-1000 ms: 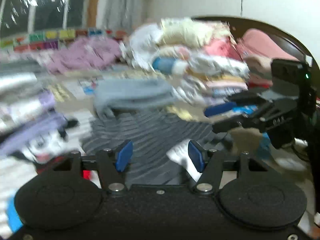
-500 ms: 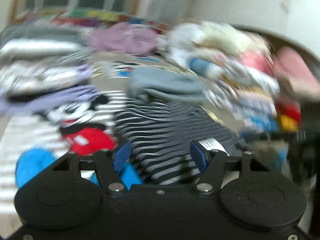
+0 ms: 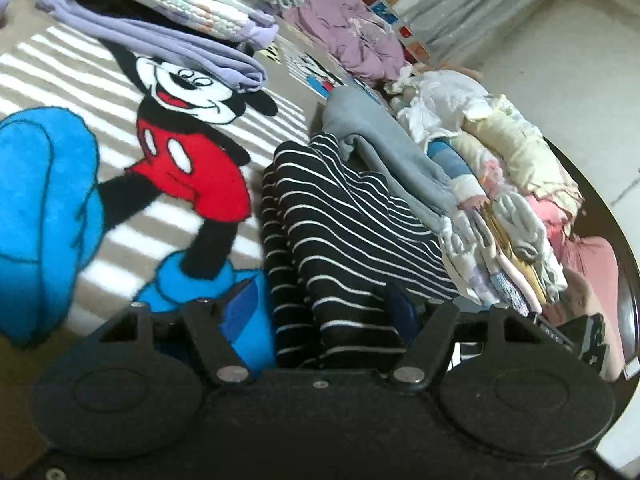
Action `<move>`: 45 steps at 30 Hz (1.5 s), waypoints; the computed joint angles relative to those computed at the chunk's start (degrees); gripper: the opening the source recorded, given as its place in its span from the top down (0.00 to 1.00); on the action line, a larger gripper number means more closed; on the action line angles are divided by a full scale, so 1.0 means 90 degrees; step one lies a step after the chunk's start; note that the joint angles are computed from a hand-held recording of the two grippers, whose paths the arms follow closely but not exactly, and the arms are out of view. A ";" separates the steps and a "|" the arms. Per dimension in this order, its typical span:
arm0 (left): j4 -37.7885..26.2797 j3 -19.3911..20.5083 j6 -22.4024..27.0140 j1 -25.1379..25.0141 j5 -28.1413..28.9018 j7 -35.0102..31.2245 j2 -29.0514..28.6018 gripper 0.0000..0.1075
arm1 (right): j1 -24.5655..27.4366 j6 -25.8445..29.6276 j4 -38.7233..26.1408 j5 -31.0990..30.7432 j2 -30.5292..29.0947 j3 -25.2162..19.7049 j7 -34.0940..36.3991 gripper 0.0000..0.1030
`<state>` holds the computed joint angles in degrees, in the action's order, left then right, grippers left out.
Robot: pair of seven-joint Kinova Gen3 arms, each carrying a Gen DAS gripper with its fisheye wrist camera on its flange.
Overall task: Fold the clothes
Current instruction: 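Pinch the folded shirt with both grippers and lift it off the bed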
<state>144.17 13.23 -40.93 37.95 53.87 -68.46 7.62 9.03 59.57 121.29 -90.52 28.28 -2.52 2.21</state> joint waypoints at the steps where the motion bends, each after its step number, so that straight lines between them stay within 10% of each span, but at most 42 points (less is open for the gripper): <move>1: -0.0015 0.0088 -0.0051 -0.0088 -0.0029 0.0086 0.0053 0.37 | -0.0041 -0.0034 -0.0038 0.0000 0.0017 -0.0011 -0.0018 0.29; 12: 0.0028 -0.0136 -0.0400 -0.0114 -0.0906 0.1168 0.0403 0.70 | -0.0144 0.0099 -0.0297 0.0002 0.0305 -0.0181 0.0217 0.57; 23: -0.0250 0.0225 -0.1900 0.0791 -0.0182 0.0851 0.0221 0.73 | 0.0583 0.1490 -0.0044 -0.0129 0.0199 -0.0106 0.0350 0.67; 32: -0.2227 -0.0373 -0.0500 0.0454 -0.1886 0.0414 0.0370 0.73 | 0.1739 0.3027 -0.0331 -0.0029 -0.0628 0.0623 0.0064 0.67; 40: -0.4586 0.1524 0.0237 -0.1817 -0.3957 0.0384 0.1940 0.73 | 0.2520 0.3099 -0.2178 -0.0376 -0.0301 0.0748 -0.1476 0.67; 45: -0.6055 0.1415 0.1245 -0.2027 -0.5239 0.1116 0.2753 0.73 | 0.2822 0.2531 -0.3249 -0.0629 0.0148 0.0494 -0.2017 0.67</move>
<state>89.68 25.96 -29.72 19.71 6.72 -58.42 32.40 34.43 82.35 92.05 -96.18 29.61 1.93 -15.95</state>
